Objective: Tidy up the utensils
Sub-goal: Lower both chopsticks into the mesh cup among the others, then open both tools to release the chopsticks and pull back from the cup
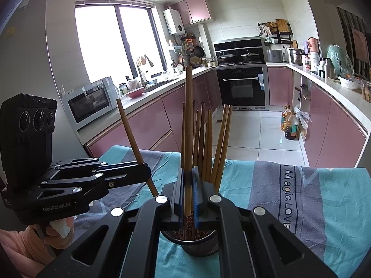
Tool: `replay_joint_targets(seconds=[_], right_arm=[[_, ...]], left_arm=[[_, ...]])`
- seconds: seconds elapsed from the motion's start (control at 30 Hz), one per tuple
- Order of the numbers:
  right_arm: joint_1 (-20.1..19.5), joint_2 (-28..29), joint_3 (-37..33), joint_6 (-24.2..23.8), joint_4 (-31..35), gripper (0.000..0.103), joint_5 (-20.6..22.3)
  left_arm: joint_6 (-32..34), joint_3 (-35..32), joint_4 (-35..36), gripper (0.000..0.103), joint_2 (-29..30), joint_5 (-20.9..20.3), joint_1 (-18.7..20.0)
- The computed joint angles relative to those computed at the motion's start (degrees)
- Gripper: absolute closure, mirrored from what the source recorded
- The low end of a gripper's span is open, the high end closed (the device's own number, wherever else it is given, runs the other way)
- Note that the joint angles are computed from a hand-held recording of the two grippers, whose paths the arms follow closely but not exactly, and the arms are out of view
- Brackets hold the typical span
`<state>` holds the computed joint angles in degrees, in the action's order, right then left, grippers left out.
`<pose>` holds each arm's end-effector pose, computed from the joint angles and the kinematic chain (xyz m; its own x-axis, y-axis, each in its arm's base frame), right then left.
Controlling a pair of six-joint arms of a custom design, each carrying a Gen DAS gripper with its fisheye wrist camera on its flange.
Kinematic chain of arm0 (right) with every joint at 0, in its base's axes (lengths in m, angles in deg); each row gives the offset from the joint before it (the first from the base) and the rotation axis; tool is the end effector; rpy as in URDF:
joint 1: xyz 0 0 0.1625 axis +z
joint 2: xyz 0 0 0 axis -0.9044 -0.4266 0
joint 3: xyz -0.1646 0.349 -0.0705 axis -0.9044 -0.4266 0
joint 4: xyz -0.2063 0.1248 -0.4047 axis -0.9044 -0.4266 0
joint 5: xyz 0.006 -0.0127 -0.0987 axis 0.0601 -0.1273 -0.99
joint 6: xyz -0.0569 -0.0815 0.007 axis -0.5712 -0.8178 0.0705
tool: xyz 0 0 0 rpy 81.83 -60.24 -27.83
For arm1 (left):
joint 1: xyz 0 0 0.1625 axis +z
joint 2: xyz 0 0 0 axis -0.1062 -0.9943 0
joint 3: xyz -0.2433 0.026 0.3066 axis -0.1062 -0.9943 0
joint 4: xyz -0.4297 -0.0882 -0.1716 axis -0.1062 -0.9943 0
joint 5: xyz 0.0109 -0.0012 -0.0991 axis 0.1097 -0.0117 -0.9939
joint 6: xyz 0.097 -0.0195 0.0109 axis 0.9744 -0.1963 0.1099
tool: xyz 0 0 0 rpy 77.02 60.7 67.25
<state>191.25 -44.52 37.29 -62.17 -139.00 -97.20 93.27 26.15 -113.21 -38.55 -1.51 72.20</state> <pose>0.4753 -0.5196 0.0279 -0.8375 -0.1908 0.5120 -0.5297 0.5136 -0.6751 -0.1074 -0.5877 0.4391 -0.6062 0.7352 -0.3032 0.7833 0.4859 -0.3878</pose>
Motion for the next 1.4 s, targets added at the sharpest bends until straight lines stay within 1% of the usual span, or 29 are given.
replay_joint_targets(seconds=[0.6,0.87,1.4], right_arm=[[-0.69,0.44,-0.37,1.13,1.94,0.097,0.31],[-0.99,0.54,-0.67,1.68,2.59,0.097,0.46],[-1.91,0.54,-1.31,2.97,4.03,0.097,1.39]], left_arm=[[0.03,0.75,-2.01,0.096,0.95,2.02,-0.73],[0.06,0.70,-2.29,0.096,1.42,2.25,-0.86],[-0.74,-0.73,-2.88,0.095,4.01,3.94,-0.79]])
